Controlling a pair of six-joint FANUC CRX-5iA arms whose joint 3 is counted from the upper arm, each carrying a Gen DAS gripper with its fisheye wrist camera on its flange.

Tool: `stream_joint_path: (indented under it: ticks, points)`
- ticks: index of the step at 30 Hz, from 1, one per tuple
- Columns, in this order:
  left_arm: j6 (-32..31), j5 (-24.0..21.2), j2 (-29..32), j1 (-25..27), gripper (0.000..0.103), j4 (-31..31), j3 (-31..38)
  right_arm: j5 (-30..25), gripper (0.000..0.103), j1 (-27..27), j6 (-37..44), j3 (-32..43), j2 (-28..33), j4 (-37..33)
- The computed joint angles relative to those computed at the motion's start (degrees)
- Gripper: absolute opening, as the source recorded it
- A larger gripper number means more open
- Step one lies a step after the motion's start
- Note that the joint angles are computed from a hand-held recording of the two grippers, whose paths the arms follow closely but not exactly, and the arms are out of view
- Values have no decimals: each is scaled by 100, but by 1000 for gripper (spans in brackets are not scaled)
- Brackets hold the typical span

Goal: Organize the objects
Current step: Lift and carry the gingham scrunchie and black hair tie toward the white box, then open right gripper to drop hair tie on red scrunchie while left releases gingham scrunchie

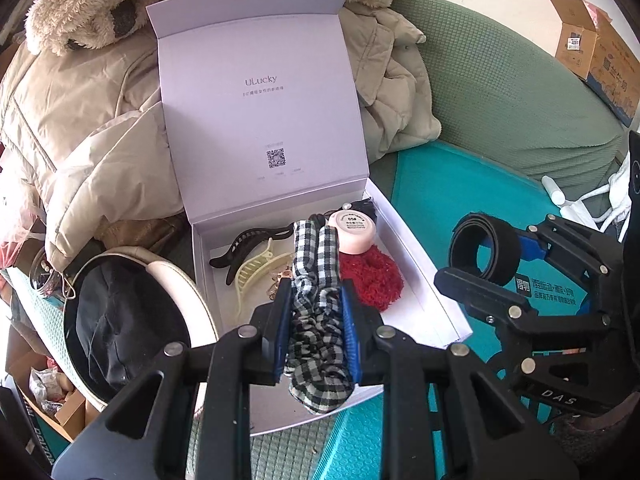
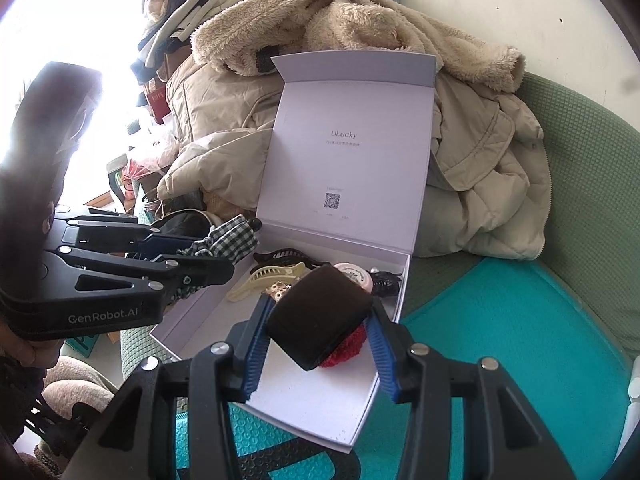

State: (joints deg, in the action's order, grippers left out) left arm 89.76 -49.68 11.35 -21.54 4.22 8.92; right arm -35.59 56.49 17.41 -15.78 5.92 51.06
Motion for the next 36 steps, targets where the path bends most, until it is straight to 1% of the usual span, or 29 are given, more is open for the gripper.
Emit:
stream_joint_path:
  ticks: [12,16,19,28,31,36]
  points:
    - [-171,52,595,124,22,-11,311,209,47,-297,265,337,461,-151]
    - [-284,46,749,172,22,79,352,275,47,-373,377,446,617,-276]
    - [-328,62,830,197,22,96,361,356,46,-418,448,491,703,-366]
    - [-576,106,1042,289,22,324,290,357,46,-427,742,700,963,-733]
    - [-606,176,1058,259,22,270,266,344,47,-420,812,752,1026,-830]
    - [-805,261,1072,256,22,444,170,335,47,-411,791,790,1112,-895]
